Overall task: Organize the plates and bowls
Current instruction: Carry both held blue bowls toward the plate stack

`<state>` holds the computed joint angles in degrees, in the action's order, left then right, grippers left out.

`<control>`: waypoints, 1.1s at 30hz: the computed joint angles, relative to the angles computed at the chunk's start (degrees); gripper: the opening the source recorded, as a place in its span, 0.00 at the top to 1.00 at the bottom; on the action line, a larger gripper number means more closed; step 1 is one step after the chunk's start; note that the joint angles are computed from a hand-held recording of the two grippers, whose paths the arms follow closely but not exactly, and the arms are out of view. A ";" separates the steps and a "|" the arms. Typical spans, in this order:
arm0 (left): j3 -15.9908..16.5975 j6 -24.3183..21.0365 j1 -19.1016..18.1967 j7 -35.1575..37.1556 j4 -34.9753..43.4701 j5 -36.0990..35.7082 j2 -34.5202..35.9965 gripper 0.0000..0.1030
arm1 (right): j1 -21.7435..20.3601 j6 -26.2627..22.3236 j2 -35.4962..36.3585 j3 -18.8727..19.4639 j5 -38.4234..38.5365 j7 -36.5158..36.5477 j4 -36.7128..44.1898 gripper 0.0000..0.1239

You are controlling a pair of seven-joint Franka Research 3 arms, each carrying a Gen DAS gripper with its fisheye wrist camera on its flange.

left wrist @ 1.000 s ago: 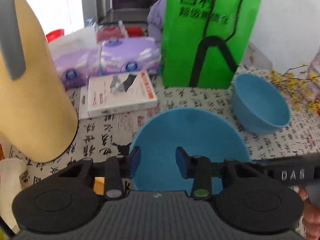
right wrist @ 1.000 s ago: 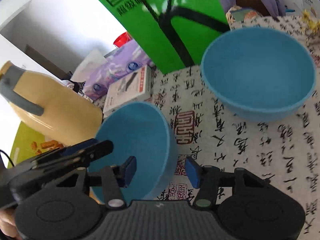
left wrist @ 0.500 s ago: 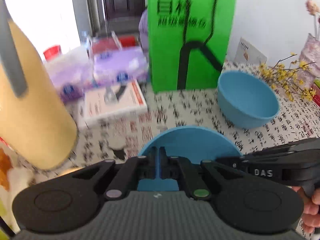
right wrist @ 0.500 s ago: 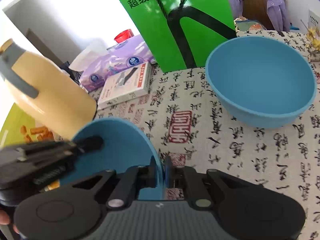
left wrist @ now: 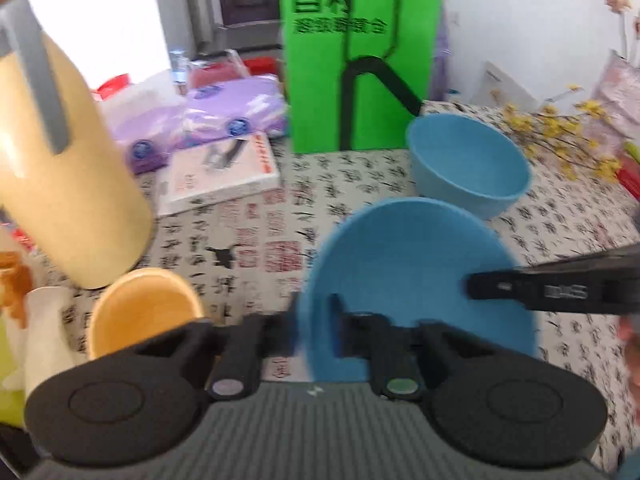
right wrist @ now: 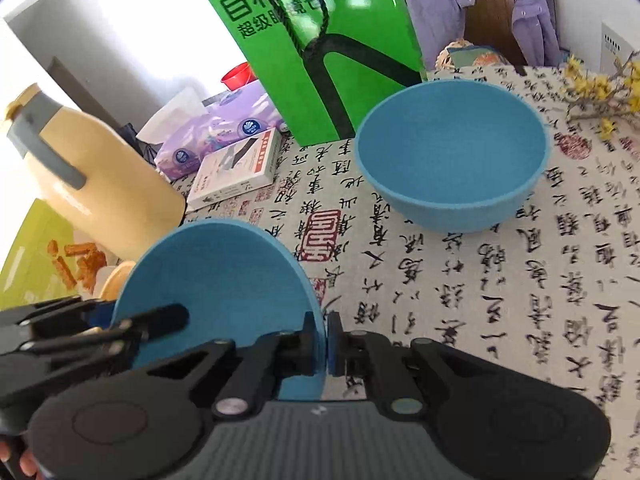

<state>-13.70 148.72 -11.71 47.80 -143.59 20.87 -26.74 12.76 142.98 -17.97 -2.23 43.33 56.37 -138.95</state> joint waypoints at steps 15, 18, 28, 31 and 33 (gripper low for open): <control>-6.74 -5.88 -7.69 -7.61 6.86 -3.70 -5.49 0.94 | -9.62 -18.42 -17.56 -8.06 -7.31 -4.00 -1.15 0.96; -8.71 -6.55 -9.58 -10.10 8.96 -3.22 -4.24 0.93 | -12.70 -22.96 -19.86 -10.43 -9.29 -5.26 -0.57 0.95; -15.65 -2.54 -16.02 -26.96 5.85 -1.08 -3.60 0.93 | -24.36 -35.51 -27.27 -18.32 -16.39 -15.33 -3.82 0.93; -18.59 -3.22 -17.69 -33.32 4.55 0.33 -4.08 0.93 | -28.85 -39.73 -29.77 -19.82 -19.06 -19.81 -5.78 0.92; -20.17 -3.31 -18.59 -37.50 3.79 1.65 -4.15 0.94 | -31.62 -41.46 -31.69 -20.07 -20.71 -22.52 -7.42 0.92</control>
